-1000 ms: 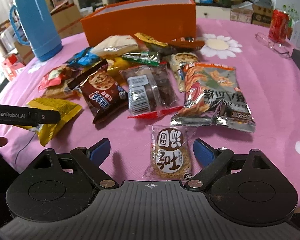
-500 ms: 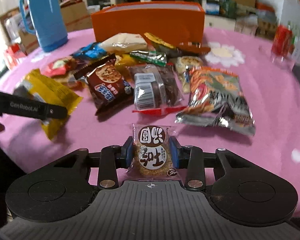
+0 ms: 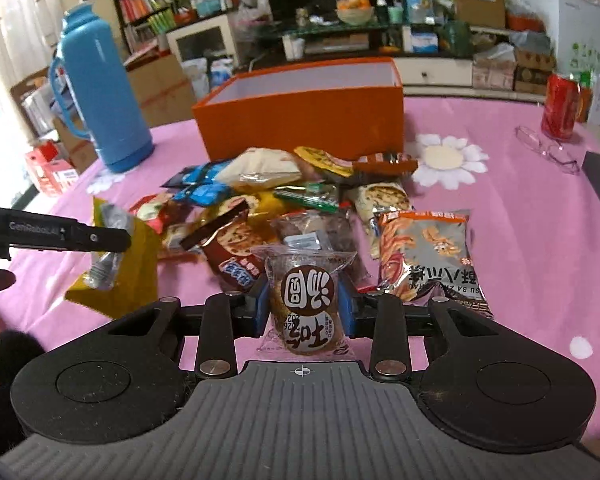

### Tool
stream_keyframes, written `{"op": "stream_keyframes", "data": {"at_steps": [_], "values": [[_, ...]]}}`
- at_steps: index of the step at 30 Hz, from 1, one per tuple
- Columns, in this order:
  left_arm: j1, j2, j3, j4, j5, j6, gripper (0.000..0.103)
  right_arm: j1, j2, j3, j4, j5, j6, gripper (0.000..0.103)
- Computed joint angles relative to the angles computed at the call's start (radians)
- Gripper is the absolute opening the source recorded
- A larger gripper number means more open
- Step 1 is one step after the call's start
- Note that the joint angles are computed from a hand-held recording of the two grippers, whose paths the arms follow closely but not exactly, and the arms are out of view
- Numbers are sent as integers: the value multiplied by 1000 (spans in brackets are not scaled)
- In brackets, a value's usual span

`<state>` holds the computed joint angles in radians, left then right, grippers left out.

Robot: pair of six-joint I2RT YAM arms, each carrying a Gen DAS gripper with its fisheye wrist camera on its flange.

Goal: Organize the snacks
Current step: 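Lift both held snacks and carry them over the orange box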

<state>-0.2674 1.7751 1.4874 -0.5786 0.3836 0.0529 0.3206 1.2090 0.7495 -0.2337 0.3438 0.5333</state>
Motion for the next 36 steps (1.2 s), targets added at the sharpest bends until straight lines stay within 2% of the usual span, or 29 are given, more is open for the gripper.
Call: {"op": "stream_keyframes", "data": {"at_steps": [3,6,7,11,13,14,18,19,21,22,23,26,29,32,36], "values": [[-1,18,9,16,8,-8,31,-43,21,14,20,-55,-18,12],[-19,30,-15,24,-57,26,32,-49,45,26,25,-48,-40,12],[-28,31,-38,44,-93,39,35,-46,60,28,22,-44,-45,12],[-41,28,-108,98,-170,69,65,-31,114,-7,33,-63,-20,15],[-39,29,-129,111,-177,81,67,-21,134,-33,52,-60,3,22],[-41,28,-138,117,-179,86,70,-15,139,-38,51,-54,14,23],[-45,44,-147,140,-180,79,72,9,136,-35,35,-21,19,27],[-45,57,-137,133,-172,73,72,16,142,-29,25,-12,20,28],[-45,64,-135,131,-169,57,53,44,149,-46,47,32,17,28],[-48,56,-139,128,-183,64,49,59,156,-41,43,54,-1,27],[-38,49,-135,110,-161,65,44,70,166,-27,23,69,-19,21],[5,-11,-155,94,-69,63,43,36,100,-50,30,-29,6,14],[28,-39,-105,57,-45,81,43,15,21,-42,18,-65,18,4],[39,16,29,13,6,58,43,-28,3,33,12,-89,-58,3],[7,146,260,-27,-11,45,43,-121,100,177,31,-123,-206,3]]}}
